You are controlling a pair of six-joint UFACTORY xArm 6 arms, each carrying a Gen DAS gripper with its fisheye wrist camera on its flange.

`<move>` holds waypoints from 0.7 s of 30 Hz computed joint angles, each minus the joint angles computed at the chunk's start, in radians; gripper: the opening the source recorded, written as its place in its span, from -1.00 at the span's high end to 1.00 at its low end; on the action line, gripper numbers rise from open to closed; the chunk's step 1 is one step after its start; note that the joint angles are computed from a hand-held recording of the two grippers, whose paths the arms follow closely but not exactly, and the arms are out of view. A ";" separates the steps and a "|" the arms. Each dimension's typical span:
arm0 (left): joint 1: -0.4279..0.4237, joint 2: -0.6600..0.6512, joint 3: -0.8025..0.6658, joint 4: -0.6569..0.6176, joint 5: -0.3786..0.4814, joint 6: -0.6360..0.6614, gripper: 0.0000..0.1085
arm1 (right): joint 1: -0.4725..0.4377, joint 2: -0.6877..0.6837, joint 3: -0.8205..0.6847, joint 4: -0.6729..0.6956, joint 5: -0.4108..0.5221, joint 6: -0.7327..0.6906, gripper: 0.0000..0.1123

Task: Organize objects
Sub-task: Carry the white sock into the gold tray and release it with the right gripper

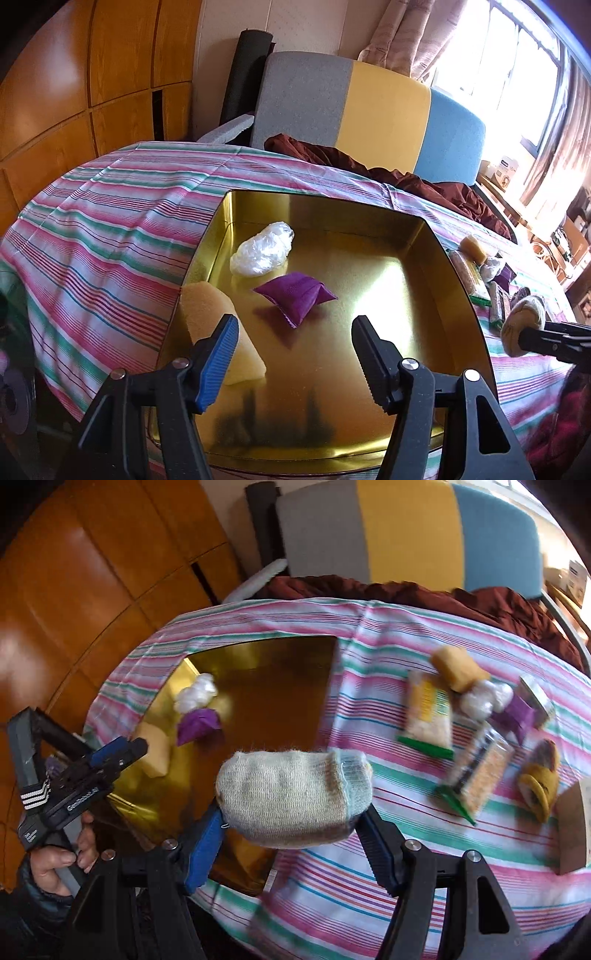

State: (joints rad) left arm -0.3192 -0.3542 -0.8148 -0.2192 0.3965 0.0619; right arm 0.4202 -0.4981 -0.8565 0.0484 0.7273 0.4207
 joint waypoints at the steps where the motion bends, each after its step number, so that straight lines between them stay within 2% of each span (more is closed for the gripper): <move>1: 0.009 -0.002 0.000 0.002 -0.005 -0.004 -0.19 | 0.029 0.031 -0.021 -0.002 -0.015 -0.009 -0.24; 5: 0.048 -0.007 -0.005 0.028 -0.020 -0.029 -0.20 | 0.109 0.186 -0.133 -0.033 -0.027 -0.021 -0.24; 11: 0.113 -0.013 -0.005 0.066 -0.036 -0.067 -0.23 | 0.148 0.351 -0.233 -0.010 -0.063 -0.030 -0.28; 13: 0.130 -0.013 -0.003 0.076 -0.036 -0.079 -0.23 | 0.155 0.376 -0.247 0.019 -0.083 -0.049 -0.32; 16: 0.144 -0.012 0.001 0.083 -0.033 -0.095 -0.23 | 0.166 0.388 -0.254 0.051 -0.116 -0.081 -0.53; 21: 0.140 -0.019 0.008 0.096 -0.038 -0.107 -0.28 | 0.162 0.332 -0.204 0.039 -0.128 -0.087 -0.55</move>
State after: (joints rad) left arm -0.1794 -0.3730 -0.8069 -0.1231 0.3586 -0.0448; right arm 0.5825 -0.1657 -1.0606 0.0869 0.5989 0.3341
